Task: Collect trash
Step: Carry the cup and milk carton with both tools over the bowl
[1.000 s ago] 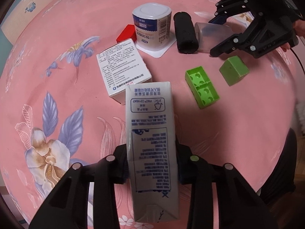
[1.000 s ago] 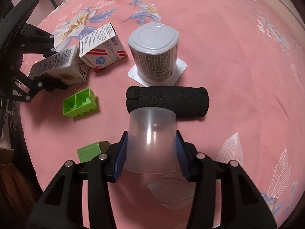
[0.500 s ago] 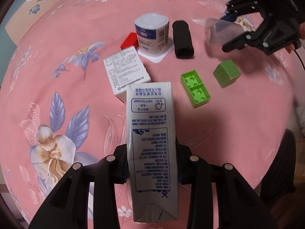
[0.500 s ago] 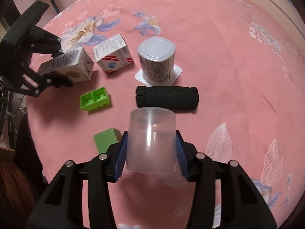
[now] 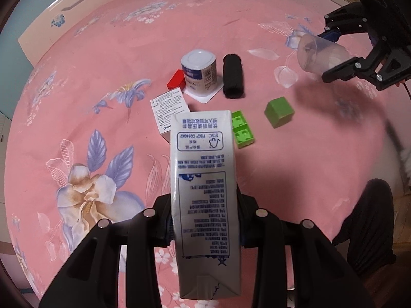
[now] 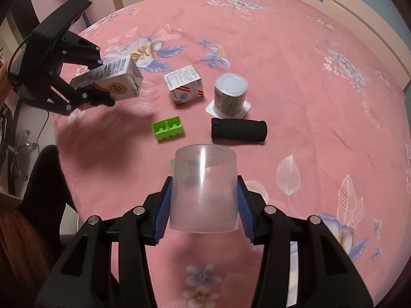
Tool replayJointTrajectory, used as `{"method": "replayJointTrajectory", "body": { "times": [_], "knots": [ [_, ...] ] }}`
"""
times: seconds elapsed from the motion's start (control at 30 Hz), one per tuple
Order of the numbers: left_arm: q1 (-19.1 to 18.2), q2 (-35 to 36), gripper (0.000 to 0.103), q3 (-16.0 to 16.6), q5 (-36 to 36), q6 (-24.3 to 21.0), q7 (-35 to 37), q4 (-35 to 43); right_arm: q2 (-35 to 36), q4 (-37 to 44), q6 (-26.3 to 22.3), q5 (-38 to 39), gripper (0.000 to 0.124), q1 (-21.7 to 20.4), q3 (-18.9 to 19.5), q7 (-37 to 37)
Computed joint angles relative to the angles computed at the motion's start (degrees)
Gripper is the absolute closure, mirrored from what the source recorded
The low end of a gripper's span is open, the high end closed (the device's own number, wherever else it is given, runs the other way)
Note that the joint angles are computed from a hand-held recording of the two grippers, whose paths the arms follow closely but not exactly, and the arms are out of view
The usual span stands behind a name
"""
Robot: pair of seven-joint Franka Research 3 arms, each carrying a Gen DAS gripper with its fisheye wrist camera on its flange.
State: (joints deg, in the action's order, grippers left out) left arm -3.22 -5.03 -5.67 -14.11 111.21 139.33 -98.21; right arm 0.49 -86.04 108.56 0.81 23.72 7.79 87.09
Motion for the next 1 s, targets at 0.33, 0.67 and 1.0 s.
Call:
{"method": "replayJointTrajectory", "body": {
  "times": [0.33, 0.67, 1.0],
  "knots": [
    [-1.0, -7.7, 0.064, 1.7, -1.9, -0.1, 1.0, -4.8, -8.2, -4.6, 0.6, -0.9, 0.076, 1.0, 2.4, 3.1],
    [-3.4, -15.4, 0.064, 4.4, -3.7, -0.6, 2.4, -10.3, -14.8, -9.8, 1.5, -1.0, 0.076, 2.0, 5.5, 6.4],
    [-5.6, -21.9, 0.064, 6.5, -4.5, -1.2, 3.7, -15.4, -19.8, -14.2, 2.4, -0.8, 0.076, 2.9, 8.5, 9.0]
  ]
}}
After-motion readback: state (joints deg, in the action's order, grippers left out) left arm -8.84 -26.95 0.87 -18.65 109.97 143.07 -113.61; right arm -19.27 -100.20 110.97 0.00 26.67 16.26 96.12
